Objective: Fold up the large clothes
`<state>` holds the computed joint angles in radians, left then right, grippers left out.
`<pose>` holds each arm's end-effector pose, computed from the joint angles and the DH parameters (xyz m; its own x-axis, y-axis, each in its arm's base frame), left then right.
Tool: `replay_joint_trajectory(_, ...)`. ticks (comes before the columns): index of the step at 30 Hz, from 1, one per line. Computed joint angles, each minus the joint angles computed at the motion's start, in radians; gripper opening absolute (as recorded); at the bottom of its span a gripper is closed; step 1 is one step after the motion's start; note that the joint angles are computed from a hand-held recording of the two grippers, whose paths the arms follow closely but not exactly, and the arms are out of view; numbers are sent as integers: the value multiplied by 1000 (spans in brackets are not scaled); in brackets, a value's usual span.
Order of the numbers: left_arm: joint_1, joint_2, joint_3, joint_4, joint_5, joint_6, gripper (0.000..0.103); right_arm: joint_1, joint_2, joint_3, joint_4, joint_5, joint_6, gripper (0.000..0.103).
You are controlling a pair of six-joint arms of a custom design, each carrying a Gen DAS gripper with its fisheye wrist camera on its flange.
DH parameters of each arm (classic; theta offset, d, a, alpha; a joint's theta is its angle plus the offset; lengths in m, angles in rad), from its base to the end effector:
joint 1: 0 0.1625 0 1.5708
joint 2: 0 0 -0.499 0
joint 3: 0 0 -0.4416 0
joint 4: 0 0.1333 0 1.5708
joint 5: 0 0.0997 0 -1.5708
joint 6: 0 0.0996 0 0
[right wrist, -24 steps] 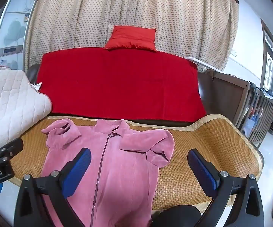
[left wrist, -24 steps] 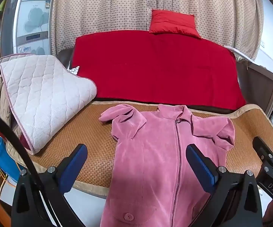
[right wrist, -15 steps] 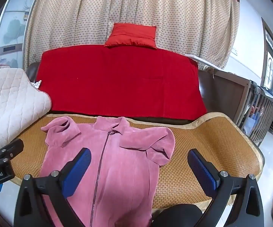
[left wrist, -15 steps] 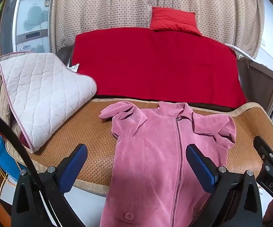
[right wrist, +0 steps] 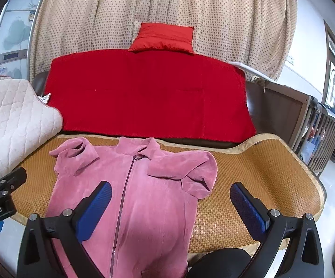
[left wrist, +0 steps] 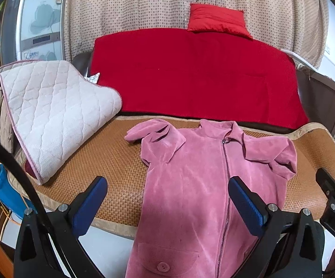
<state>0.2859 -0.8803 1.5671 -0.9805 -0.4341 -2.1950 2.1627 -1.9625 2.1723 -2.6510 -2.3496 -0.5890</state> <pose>-0.5587 -0.3974 0.1596 -0.6430 -0.4452 -0.6232 0.4175 0.4784 -0.7725 0.2534 -0.2633 0.5623 -0.5405 -0.2567 0.8012 -0.7936 0.4717 -0.3842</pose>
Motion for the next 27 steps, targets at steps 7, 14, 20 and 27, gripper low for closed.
replay_joint_trajectory(7, 22, -3, 0, -16, -19, 25, 103, -24, 24, 8, -23, -3, -23, 103)
replay_joint_trajectory(14, 41, -5, -5, -40, -4, 43, 103, -48, 52, 8, -45, -1, -35, 103)
replay_joint_trajectory(20, 41, -5, 2, -98, -25, 99, 103, -54, 47, 11, -36, -2, -36, 103)
replay_joint_trajectory(27, 19, -2, 18, -172, -64, 159, 103, -44, 8, -2, 119, -18, 36, 103)
